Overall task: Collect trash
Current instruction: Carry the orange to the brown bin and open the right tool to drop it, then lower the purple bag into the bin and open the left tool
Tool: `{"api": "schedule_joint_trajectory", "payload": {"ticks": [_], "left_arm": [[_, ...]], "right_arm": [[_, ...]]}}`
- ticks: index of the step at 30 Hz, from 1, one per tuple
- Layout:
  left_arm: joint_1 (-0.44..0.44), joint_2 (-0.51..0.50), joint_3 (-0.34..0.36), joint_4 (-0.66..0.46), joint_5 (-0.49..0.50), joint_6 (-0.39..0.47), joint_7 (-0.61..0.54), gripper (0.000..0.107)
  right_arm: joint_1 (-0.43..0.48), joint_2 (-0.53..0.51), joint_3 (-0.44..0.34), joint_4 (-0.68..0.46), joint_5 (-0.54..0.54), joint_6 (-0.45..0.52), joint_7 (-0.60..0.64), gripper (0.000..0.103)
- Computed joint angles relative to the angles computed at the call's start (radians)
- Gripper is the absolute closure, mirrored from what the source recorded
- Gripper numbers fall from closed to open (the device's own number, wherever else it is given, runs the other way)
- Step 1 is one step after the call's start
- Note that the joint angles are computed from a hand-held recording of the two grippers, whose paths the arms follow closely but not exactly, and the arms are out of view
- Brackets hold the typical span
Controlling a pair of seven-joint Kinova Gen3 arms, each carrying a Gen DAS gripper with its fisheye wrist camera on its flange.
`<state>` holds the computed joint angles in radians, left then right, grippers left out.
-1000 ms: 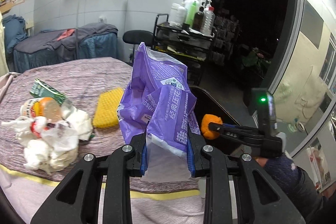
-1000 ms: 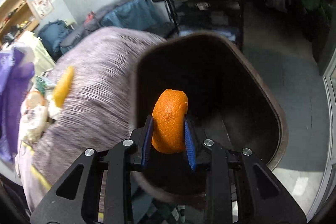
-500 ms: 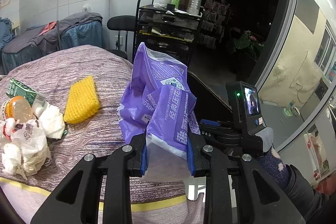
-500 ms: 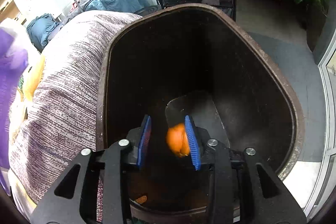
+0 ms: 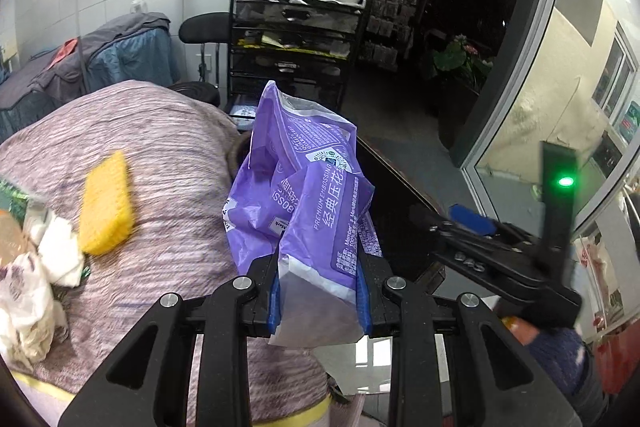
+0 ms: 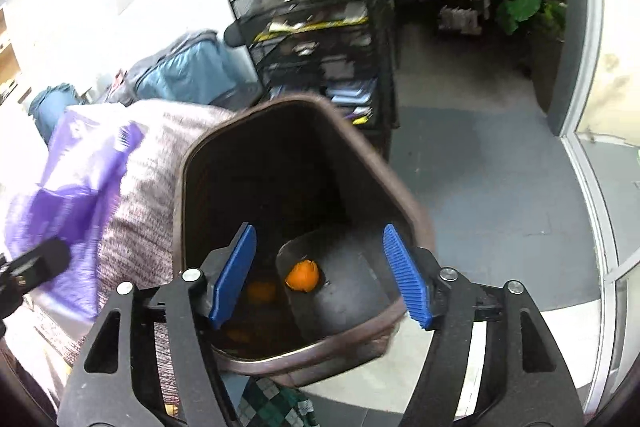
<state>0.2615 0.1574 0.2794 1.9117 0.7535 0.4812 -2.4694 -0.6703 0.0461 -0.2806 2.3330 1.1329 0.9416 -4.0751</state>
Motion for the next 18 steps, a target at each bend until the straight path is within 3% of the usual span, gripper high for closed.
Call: {"api": "schedule_joint_trajectory", "payload": {"ticks": [7,18], "left_arm": [[0.087,0.067,-0.002,-0.075,-0.183,-0.014,0.194,0.08],[0.186,0.159,-0.005,-0.182,-0.44,0.024,0.443,0.08]], "right_arm": [[-0.032,-0.046,-0.038,0.024,-0.06,0.113,-0.037,0.032],[-0.035,-0.082,-0.071,0.054,-0.11,0.148,-0.064,0.032]]}}
